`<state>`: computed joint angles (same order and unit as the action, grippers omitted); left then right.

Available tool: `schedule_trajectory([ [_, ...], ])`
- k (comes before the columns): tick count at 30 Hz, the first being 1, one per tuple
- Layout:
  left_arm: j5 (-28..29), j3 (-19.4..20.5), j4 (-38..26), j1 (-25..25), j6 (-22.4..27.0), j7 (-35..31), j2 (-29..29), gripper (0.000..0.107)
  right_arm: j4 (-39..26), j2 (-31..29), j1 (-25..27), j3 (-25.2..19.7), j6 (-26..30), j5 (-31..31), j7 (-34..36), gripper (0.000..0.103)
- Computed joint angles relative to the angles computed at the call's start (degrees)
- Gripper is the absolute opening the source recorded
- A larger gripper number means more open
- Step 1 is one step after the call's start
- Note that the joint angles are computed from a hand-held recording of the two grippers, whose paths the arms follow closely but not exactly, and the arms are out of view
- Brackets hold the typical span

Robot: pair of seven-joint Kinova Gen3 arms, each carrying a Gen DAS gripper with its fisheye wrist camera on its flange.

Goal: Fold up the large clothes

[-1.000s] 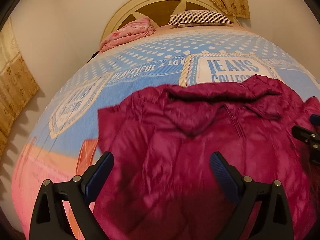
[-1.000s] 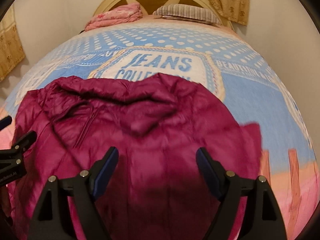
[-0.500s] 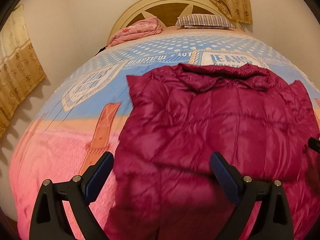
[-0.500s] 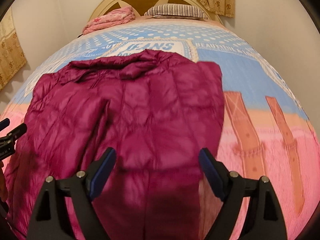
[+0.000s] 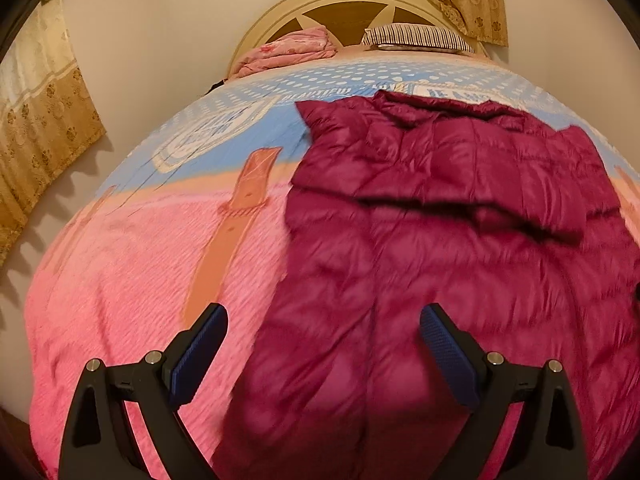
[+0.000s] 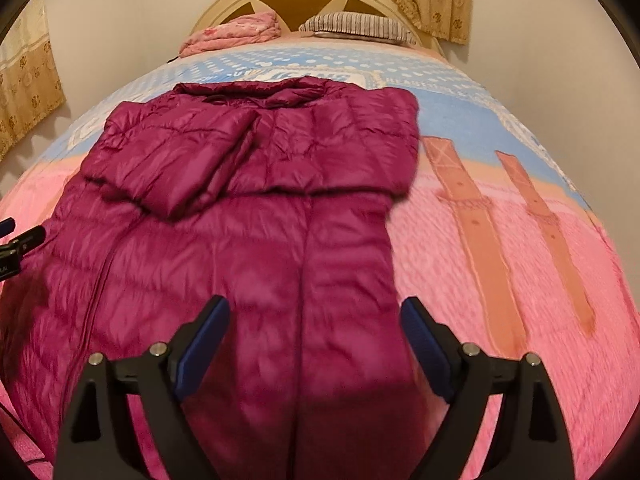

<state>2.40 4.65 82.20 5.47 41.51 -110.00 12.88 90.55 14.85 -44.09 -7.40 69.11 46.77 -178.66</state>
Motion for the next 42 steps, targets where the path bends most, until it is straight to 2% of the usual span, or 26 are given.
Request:
schedule_trajectory([
  [3, 1.7, -0.2, 4.2, -2.1, -1.8, -3.0, -2.5, 0.097, 2.0, -0.7, -2.3, -0.8, 2.6, 0.7, -4.3, 0.093],
  [12, 9.5, -1.8, 11.2, -7.4, -2.2, -11.0, -7.5, 0.097, 6.7, -2.7, -6.0, -4.2, 6.9, 0.6, -14.1, 0.093],
  [18, 8.0, -3.9, 15.8, -7.3, -4.7, -11.9, -9.7, 0.097, 8.3, -3.3, -8.2, -6.3, 9.7, 0.6, -18.3, 0.093],
  [24, 14.5, -4.9, 18.5, -10.5, -3.2, -20.1, -11.7, 0.097, 10.3, -3.3, -10.3, -7.7, 9.5, 1.0, -22.9, 0.093],
  [28, 17.5, -5.7, 18.9, -11.3, -1.8, -22.7, -12.0, 0.097, 11.1, -3.2, -11.4, -8.2, 9.2, 1.0, -25.1, 0.093],
  [31, 19.1, -5.9, 18.4, -11.7, -0.7, -24.0, -11.6, 0.097, 11.0, -3.1, -11.8, -8.3, 9.3, 1.1, -24.7, 0.087],
  [33, 20.9, -6.1, 18.0, -12.3, 0.4, -25.2, -11.2, 0.097, 11.1, -3.2, -12.0, -8.4, 9.1, 1.3, -24.7, 0.080],
  [35, 22.2, -6.2, 17.5, -12.8, 1.7, -26.3, -10.8, 0.096, 11.0, -3.4, -12.1, -8.4, 8.9, 1.6, -24.6, 0.069],
  [36, 23.0, -6.2, 17.3, -13.2, 2.5, -27.2, -10.7, 0.085, 11.0, -3.5, -12.1, -8.5, 8.6, 1.7, -24.4, 0.065],
  [37, 24.5, -6.4, 16.8, -13.6, 4.1, -29.0, -10.4, 0.067, 11.1, -3.6, -12.2, -8.6, 8.3, 1.9, -24.4, 0.053],
  [38, 26.1, -5.7, 16.6, -14.8, 5.5, -30.7, -10.3, 0.058, 11.4, -3.9, -12.2, -8.7, 7.6, 2.4, -24.6, 0.041],
  [39, 26.7, -5.5, 16.8, -14.9, 5.9, -31.8, -10.7, 0.040, 11.7, -4.3, -12.1, -8.8, 6.6, 2.7, -24.6, 0.036],
  [40, 26.4, -6.0, 17.3, -14.0, 5.4, -32.7, -11.4, 0.027, 12.1, -4.6, -11.9, -8.9, 5.5, 2.9, -24.6, 0.027],
  [41, 26.0, -5.8, 18.2, -13.6, 4.1, -33.0, -12.2, 0.023, 12.6, -5.0, -11.8, -9.0, 4.4, 3.4, -25.1, 0.021],
  [42, 25.9, -5.8, 18.8, -13.3, 3.5, -33.6, -12.8, 0.014, 12.6, -5.1, -11.8, -9.1, 4.2, 3.4, -25.2, 0.019],
])
